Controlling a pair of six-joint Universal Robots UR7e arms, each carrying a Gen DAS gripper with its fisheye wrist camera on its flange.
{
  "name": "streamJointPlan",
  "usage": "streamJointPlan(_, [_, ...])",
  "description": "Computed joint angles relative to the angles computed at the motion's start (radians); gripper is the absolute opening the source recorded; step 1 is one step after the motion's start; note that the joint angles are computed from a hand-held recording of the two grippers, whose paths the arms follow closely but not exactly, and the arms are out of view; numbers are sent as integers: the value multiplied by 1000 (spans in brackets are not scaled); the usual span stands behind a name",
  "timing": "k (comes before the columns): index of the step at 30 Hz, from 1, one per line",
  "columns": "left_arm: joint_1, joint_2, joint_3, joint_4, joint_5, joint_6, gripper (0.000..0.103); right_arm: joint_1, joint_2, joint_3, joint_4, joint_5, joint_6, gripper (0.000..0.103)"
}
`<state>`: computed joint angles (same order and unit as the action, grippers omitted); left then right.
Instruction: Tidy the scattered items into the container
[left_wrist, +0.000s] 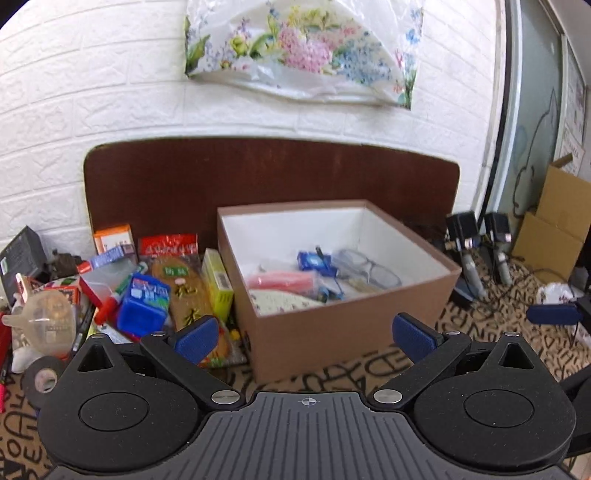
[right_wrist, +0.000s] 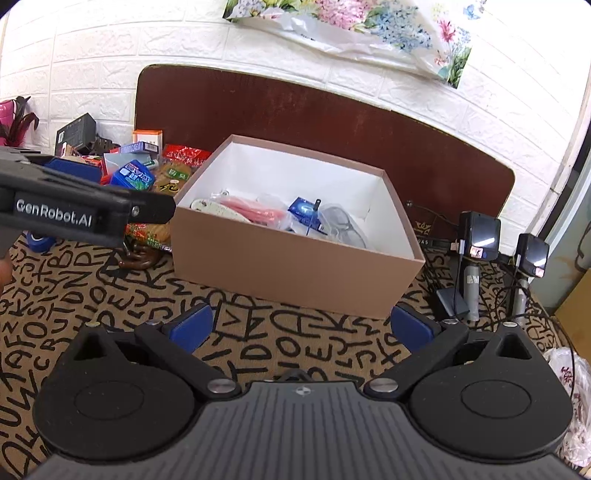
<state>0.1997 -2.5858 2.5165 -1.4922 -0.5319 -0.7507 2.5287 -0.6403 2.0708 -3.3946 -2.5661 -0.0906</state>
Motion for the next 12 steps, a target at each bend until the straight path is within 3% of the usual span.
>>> streamJointPlan(3, [23, 22, -4, -20, -40, 37, 103, -4, 0, 3, 9, 6, 10, 102])
streamJointPlan(6, [-14, -16, 5, 55, -1, -51, 103, -11, -6, 6, 40, 19, 29, 102])
streamJointPlan(12, [27, 11, 12, 14, -10, -24, 103, -23, -5, 9, 50, 28, 42, 102])
